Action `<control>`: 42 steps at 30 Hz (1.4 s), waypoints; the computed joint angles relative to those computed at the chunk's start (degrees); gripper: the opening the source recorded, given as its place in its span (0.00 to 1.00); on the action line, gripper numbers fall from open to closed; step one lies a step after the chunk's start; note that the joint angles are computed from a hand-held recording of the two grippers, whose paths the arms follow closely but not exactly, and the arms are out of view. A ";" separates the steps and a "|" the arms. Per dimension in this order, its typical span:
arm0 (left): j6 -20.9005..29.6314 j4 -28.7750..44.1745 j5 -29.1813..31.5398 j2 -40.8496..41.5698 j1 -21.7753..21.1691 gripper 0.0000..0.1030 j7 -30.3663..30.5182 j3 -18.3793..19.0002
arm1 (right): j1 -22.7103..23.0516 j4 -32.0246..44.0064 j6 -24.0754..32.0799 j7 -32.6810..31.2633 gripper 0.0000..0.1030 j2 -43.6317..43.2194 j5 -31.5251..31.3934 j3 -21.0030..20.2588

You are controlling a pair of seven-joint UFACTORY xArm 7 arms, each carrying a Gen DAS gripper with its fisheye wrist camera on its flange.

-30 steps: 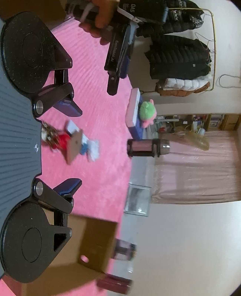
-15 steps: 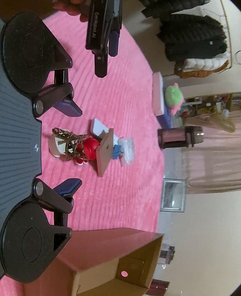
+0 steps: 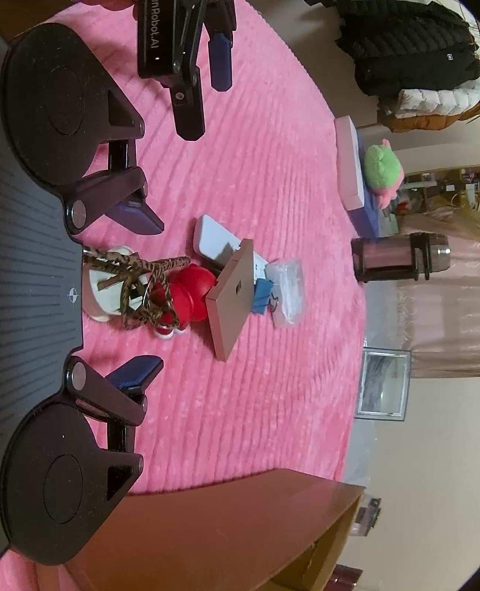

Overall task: Organize rigid objects
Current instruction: 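Move both tools back toward the remaining items on the bed, then grasp the braided cord with the right tool while the left tool grasps the white three-pin plug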

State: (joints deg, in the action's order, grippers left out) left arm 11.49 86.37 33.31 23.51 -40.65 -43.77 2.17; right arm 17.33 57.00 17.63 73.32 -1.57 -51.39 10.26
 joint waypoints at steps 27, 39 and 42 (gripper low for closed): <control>-2.50 -0.12 -9.30 2.01 1.42 0.83 9.34 -3.34 | -0.21 -0.65 -2.70 3.66 0.35 -0.88 1.04 -1.19; -2.65 6.44 -24.74 10.53 14.79 0.75 39.92 -26.85 | -9.27 -9.00 -3.75 13.45 0.35 -12.37 -6.77 4.04; 0.46 10.75 -25.78 13.95 14.46 0.67 46.32 -28.89 | -11.26 -10.21 -3.96 12.35 0.35 -13.78 -6.11 5.73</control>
